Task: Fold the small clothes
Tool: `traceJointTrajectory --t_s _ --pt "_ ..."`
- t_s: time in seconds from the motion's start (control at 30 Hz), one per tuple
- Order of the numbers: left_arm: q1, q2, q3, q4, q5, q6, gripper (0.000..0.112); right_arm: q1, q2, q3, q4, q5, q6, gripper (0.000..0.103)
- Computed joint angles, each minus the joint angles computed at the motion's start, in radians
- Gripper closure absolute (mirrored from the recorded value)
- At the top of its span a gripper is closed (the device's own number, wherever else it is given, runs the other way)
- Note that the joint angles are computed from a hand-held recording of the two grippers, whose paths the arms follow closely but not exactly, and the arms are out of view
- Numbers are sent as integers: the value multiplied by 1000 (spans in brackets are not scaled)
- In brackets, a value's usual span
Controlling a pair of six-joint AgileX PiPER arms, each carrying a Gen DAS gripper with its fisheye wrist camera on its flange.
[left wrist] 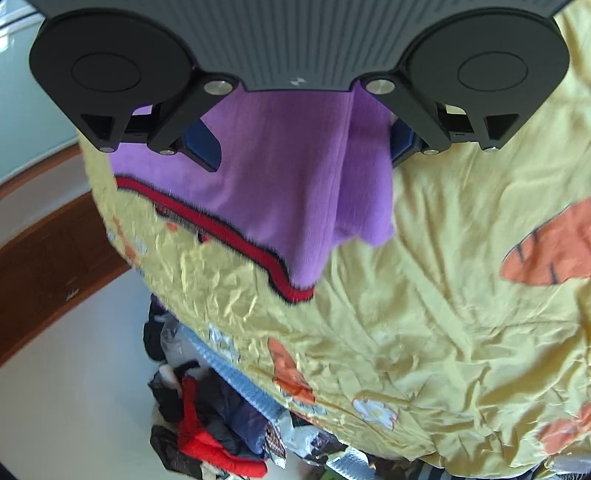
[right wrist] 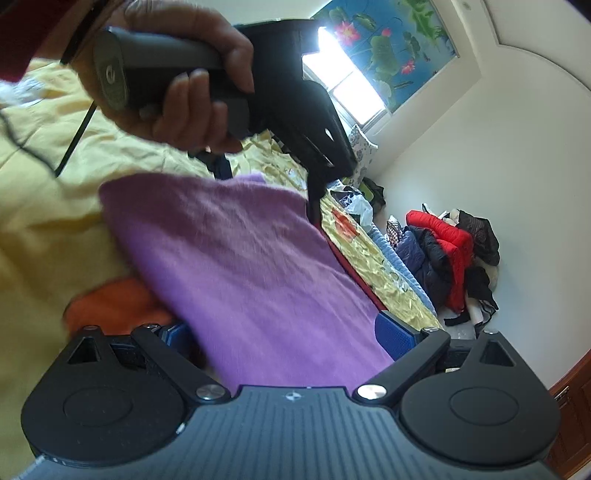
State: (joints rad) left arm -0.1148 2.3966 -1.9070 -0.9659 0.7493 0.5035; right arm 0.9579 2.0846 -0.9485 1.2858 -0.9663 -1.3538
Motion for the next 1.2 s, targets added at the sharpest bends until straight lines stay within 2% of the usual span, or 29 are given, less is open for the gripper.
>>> traceJointTrajectory --t_s 0.13,0.17,0.2,0.23,0.27,0.3,0.33,0.37,0.4,0.5,0.6,0.7,0.8,0.93,1.0,1.13,1.2 --pt "-18 46 -90 52 -7 -55 21 -36 48 -78 -40 21 -23 7" --pt "-26 47 -97 73 -18 -65 24 -46 51 -89 -52 36 -28 13" --pt "-36 44 -101 110 -32 -82 32 -56 51 -101 -54 61 -44 19" --pt "-48 42 -109 160 -44 -108 40 -67 53 -117 -50 95 -65 39" --pt "-59 42 -116 214 -53 -141 56 -79 57 -131 -46 128 -83 55" --pt "-68 38 -115 256 -69 -168 65 -83 63 -137 -50 142 -91 60" --pt "-73 37 -117 279 -74 -185 67 -81 73 -140 -62 139 -97 68" --pt "-72 34 -109 284 -78 -184 75 -80 76 -139 -72 143 -99 78" --pt "-72 31 -103 288 -83 -184 82 -82 73 -133 -82 157 -95 81" --pt "-69 17 -67 268 -109 -173 95 -89 77 -128 -118 168 -91 82" --pt "-74 -4 -34 267 -135 -197 99 -109 61 -99 -182 189 -56 85" --pt "-102 -40 -1 362 -172 -276 100 -139 33 -64 -262 214 15 90" --pt "-152 -87 34 539 -218 -395 100 -146 0 -18 -329 206 103 91" --pt "-210 -120 23 782 -199 -588 101 -191 -89 66 -451 255 298 91" --pt "-229 -137 18 850 -183 -640 101 -224 -146 109 -515 295 400 91" --pt "-266 -176 14 942 -161 -711 101 -322 -265 198 -728 392 730 92" --pt "-285 -192 8 971 -153 -739 101 -375 -314 242 -855 411 897 92"
